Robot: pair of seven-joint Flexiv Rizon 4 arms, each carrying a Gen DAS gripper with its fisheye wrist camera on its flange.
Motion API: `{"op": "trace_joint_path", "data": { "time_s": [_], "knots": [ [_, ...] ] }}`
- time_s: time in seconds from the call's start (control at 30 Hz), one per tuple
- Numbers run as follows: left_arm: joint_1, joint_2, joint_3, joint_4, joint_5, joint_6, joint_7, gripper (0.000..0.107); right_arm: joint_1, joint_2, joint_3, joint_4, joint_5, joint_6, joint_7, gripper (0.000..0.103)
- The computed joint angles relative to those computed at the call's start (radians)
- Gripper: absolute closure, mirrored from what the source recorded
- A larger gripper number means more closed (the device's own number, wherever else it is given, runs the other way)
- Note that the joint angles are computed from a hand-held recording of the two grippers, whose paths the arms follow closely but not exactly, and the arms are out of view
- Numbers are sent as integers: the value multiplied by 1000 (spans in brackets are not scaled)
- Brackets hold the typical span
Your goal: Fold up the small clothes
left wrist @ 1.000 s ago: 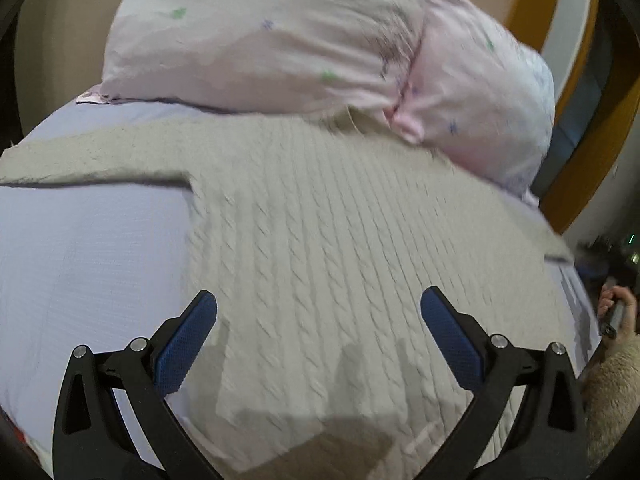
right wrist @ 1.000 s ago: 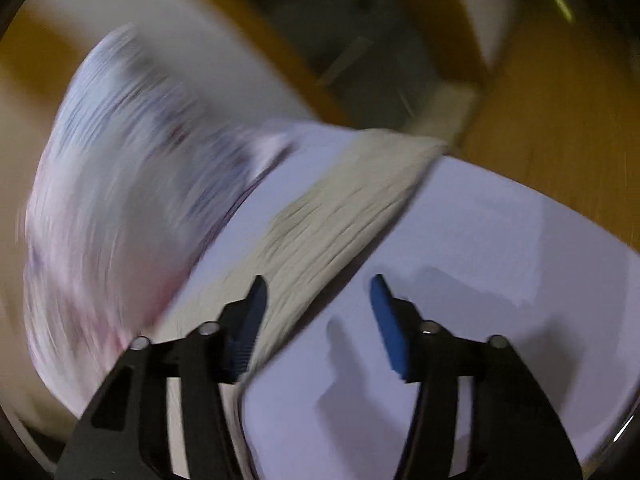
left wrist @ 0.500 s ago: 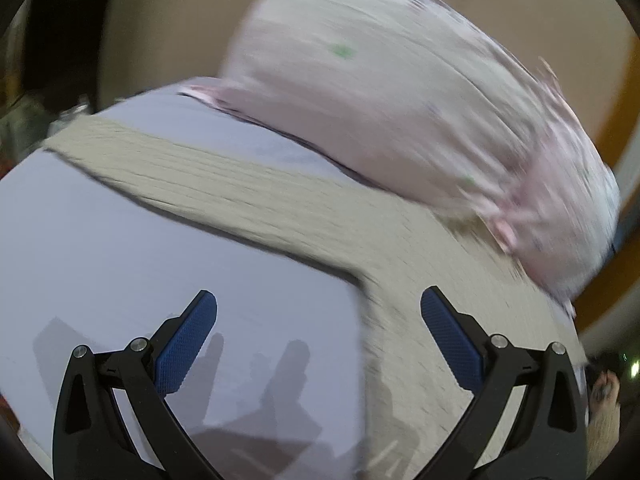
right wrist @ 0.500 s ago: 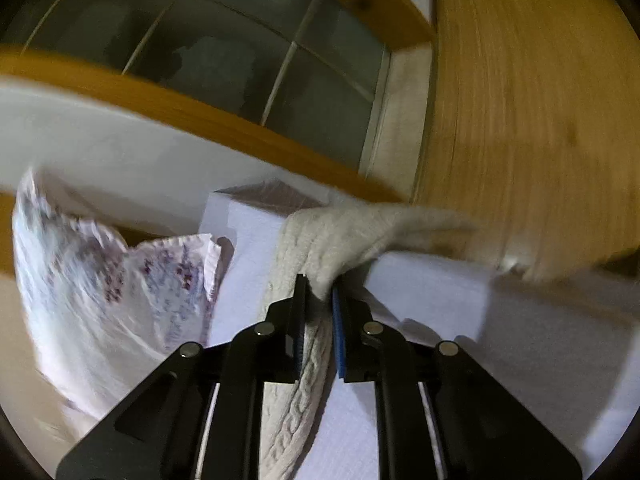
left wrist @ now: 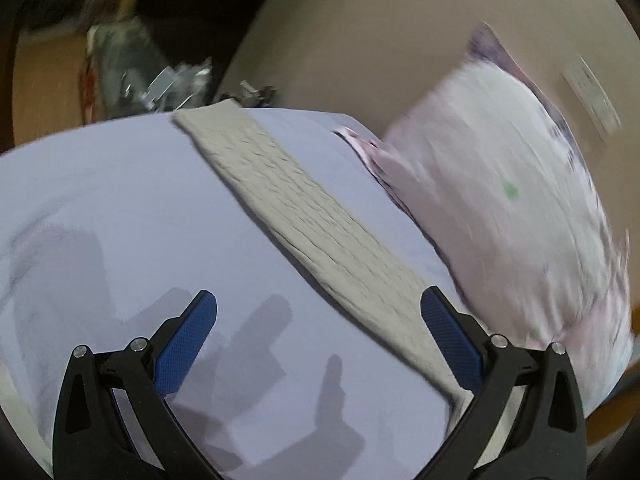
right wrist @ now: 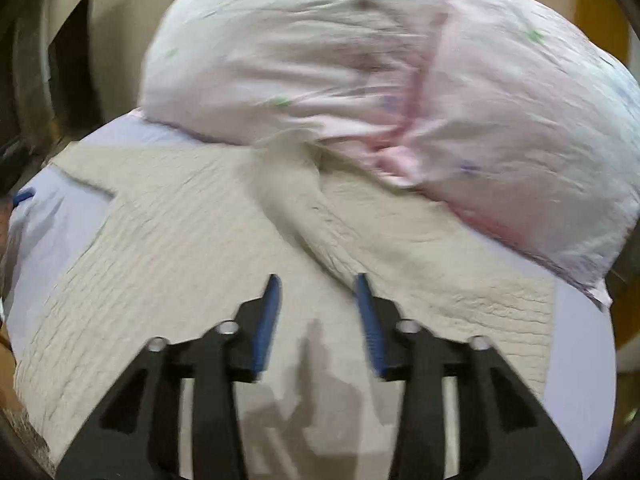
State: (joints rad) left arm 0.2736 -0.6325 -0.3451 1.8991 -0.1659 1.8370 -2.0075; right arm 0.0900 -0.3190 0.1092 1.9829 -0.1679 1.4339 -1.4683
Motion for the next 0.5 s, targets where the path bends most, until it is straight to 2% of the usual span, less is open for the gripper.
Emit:
{"op": "trace_joint_path", "data": {
  "time_s": [0.03,0.07,0.13,0.2,0.27,0.37,0.43,0.47,0.5],
  "knots": [
    [26,-7,-23,-1,-5,-3,-12,5,-20,3,29,-2,36,9,-10,37],
    [56,-19,-49,-6,-14,-10,-29,5,-59,4,69,-20,96,11,-28,31],
    [94,-33,-77,-10,-15,-9,-46,9,-79,19,76,-28,140,10,-28,28],
    [135,-62,-114,-29,-18,-14,-64,19,-55,45,24,-9,127,12,29,26],
    [144,-83,-117,-58,-28,-11,-83,25,-71,70,15,2,146,-10,53,25],
    [211,-139,-190,-98,-5,5,-106,28,-93,85,14,15,186,-28,71,25],
    [228,-155,-205,-123,-2,-24,-114,39,-93,83,7,25,198,-17,90,24],
    [253,-171,-235,-136,1,-52,-108,62,-96,86,9,32,206,-13,94,23],
    [284,-191,-276,-143,6,-73,-96,89,-101,90,11,41,218,-4,96,23]
  ]
}}
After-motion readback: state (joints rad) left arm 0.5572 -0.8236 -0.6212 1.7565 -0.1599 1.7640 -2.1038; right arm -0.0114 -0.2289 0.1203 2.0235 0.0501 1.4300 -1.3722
